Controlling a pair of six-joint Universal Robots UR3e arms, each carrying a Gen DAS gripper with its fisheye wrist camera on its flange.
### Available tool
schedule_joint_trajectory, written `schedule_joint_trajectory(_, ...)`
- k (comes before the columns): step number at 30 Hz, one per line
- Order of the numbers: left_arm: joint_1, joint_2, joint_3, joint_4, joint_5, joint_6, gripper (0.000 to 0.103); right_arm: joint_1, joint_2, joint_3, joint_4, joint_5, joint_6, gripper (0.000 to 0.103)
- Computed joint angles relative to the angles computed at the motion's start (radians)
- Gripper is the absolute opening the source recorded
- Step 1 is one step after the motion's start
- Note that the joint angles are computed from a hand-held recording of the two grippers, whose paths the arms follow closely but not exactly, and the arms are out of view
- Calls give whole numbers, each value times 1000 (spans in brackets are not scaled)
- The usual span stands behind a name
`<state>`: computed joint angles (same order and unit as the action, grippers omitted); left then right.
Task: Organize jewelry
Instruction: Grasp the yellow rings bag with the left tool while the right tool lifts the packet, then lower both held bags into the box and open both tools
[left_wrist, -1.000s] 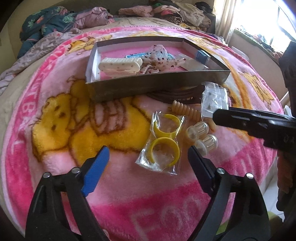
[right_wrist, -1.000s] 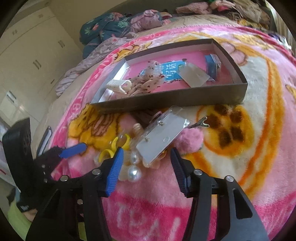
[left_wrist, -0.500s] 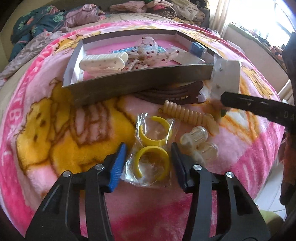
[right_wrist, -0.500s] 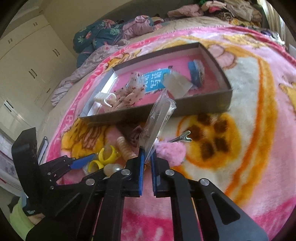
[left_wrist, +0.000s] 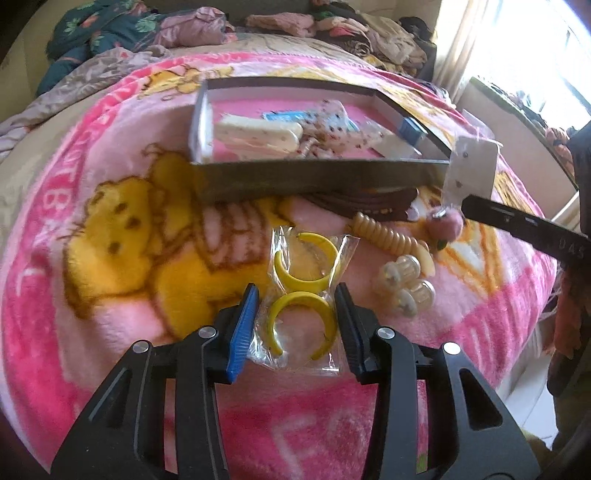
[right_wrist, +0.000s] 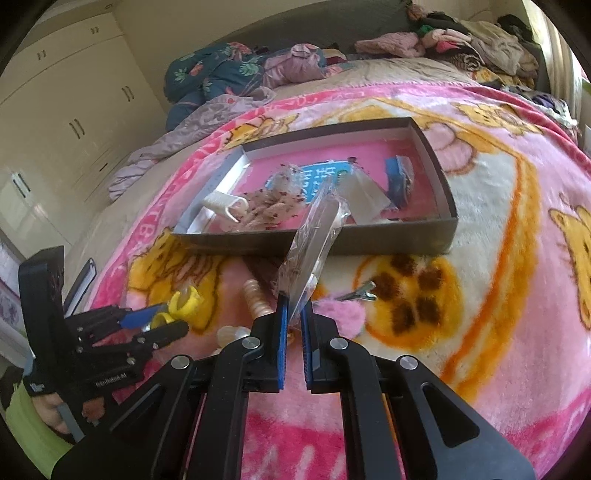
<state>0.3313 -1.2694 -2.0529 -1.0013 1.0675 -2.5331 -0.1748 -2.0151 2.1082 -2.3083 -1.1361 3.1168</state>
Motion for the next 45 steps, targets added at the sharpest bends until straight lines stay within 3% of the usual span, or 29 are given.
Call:
schedule_joint_trajectory(11, -6, -40, 116, 12, 1, -76, 34, 54, 84, -95, -21, -3, -50, 7)
schedule_joint_trajectory(19, -92, -139, 224, 68, 42, -158, 34, -16, 94, -121, -44, 19, -81, 7)
schedule_joint_trajectory(32, -232, -317, 446, 114, 79, -261, 34, -231, 37, -152, 37, 99, -169, 7)
schedule_joint_trajectory(45, -339, -448, 573, 149, 124, -325, 34, -268, 109, -186, 39, 89, -207, 7)
